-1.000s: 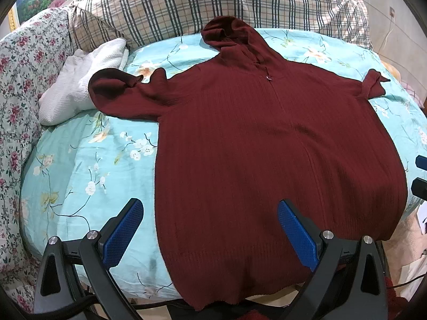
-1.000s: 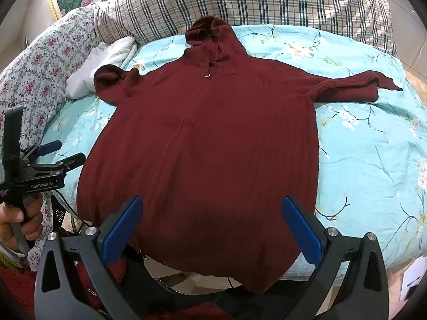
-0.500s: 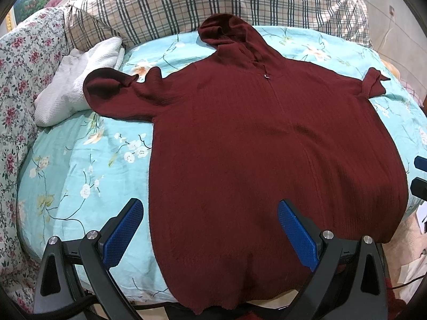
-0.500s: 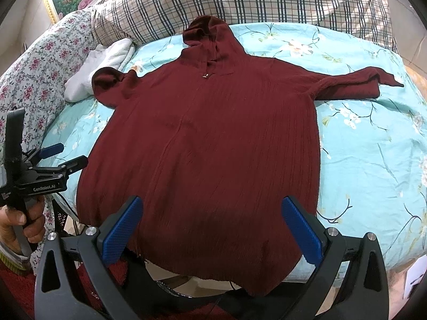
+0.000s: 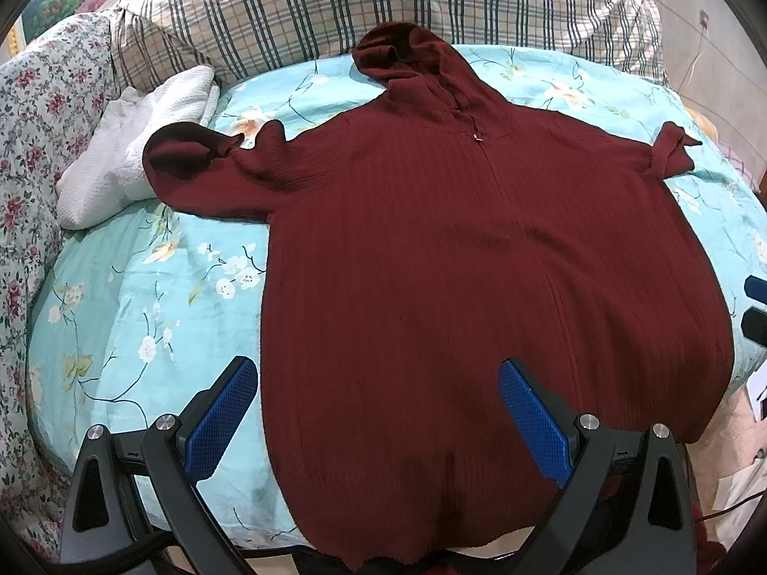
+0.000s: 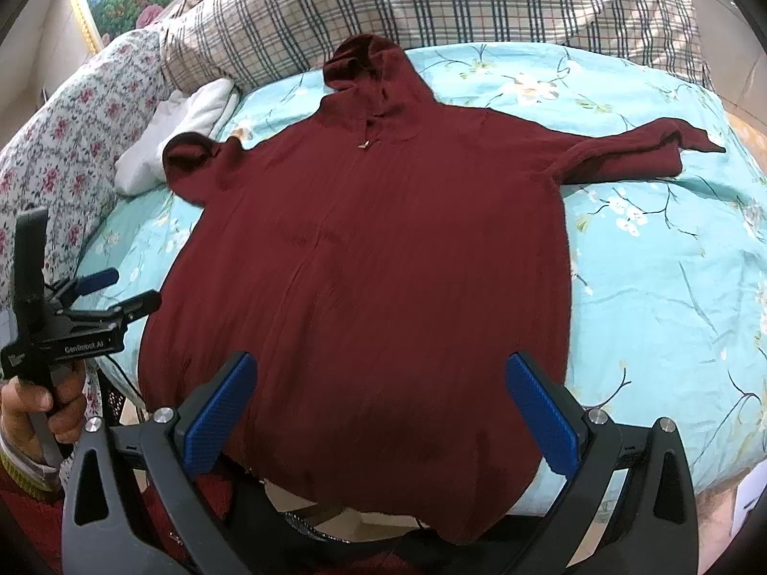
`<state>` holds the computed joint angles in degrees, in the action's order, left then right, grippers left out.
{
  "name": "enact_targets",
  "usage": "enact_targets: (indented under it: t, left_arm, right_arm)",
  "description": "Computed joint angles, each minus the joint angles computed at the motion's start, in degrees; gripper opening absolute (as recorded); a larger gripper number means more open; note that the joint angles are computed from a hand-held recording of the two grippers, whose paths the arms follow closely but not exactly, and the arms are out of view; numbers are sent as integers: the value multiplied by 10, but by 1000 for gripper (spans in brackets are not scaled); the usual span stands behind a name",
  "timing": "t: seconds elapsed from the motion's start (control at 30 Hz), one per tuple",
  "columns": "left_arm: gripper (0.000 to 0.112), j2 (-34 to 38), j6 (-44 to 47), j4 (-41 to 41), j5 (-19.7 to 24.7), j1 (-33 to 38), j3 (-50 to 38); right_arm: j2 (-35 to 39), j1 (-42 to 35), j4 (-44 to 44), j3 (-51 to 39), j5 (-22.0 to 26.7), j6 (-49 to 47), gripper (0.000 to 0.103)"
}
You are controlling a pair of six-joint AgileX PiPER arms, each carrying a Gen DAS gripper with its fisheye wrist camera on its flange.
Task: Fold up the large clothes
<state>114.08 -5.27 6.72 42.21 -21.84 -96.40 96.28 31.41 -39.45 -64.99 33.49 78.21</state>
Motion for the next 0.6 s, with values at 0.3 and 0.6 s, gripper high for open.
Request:
enact_targets:
  t: [0.3,0.6]
  left_arm:
    - [101,51,22,-25,25,3,-74]
    - [101,135,33,-47,89,3,-219]
  right_arm:
    - [-42,-82,-42,58,-53,56,103]
    - [-92,-320,-3,97,-153,-30,79]
